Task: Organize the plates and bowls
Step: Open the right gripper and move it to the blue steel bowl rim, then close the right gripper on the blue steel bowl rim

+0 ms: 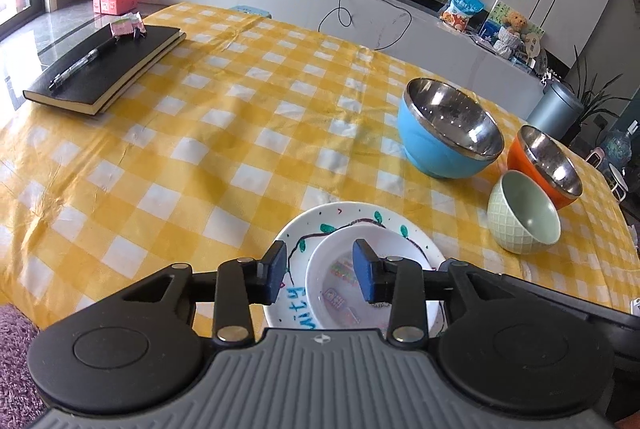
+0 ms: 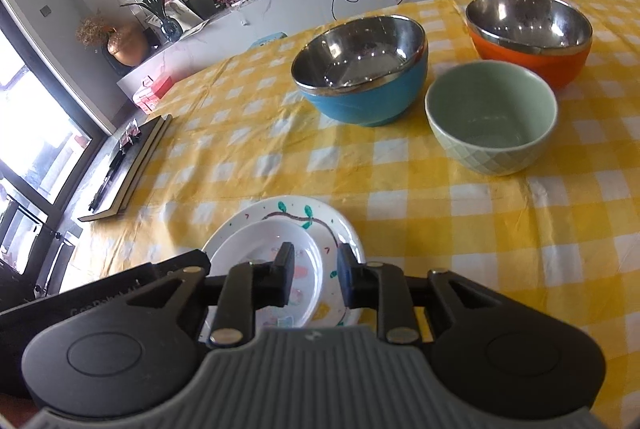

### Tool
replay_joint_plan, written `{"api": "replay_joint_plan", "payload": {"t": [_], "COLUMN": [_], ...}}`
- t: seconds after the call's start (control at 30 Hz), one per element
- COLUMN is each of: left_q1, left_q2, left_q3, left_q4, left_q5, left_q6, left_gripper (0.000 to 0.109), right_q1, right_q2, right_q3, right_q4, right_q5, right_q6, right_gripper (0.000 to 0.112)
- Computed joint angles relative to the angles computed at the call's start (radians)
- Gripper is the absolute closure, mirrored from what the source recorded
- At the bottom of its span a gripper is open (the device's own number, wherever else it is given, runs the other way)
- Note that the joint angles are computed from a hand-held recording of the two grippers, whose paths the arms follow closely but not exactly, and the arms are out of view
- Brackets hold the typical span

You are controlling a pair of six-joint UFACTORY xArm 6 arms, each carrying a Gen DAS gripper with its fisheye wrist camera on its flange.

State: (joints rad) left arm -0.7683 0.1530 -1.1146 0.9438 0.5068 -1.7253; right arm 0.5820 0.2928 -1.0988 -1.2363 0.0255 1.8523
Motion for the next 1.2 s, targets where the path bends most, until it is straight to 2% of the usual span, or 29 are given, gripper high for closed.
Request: {"api": "replay_joint_plan", "payload": {"t": [0.1, 0.23, 0.43, 0.6, 0.83, 1.2], "left_q1": [0.000, 0.006, 0.035, 0.070, 0.095, 0.121], "left_q2": [-0.007, 0.006, 0.066, 0.148, 0.289, 0.494], "left_q3": [-0.010, -0.048, -0.153, -0.264, -0.454, -0.686], "left_q4": [0.010, 0.001, -0.056, -0.167, -0.282, -0.489], "left_q5": [-0.007, -0.023, -0.078, -0.133, -0.088, -0.036], "left_q6": [0.003, 0.050, 0.194, 0.346, 0.526, 0.723], "left_gripper": [0.066, 0.066, 0.066, 0.066, 0.065, 0.066], "right_q1": [-0.002, -0.011, -0.047, -0.089, -0.132, -0.137], "right_q2": [-0.019, -0.056, -0.084, -0.073, 0.001, 0.223], "right_q3": [-0.006, 0.002, 0.003, -0.024, -0.119, -0.362], "right_q4": [-0.105, -0.178, -0.127, 0.046, 0.320, 0.800], "right_q5": [0.019, 0.050, 0.087, 0.098, 0.122, 0.206], "right_q6": [0.086, 0.141, 0.065, -0.153, -0.472, -0.934], "right_gripper": [0.087, 0.087, 0.086, 0.085, 0.085, 0.085]}}
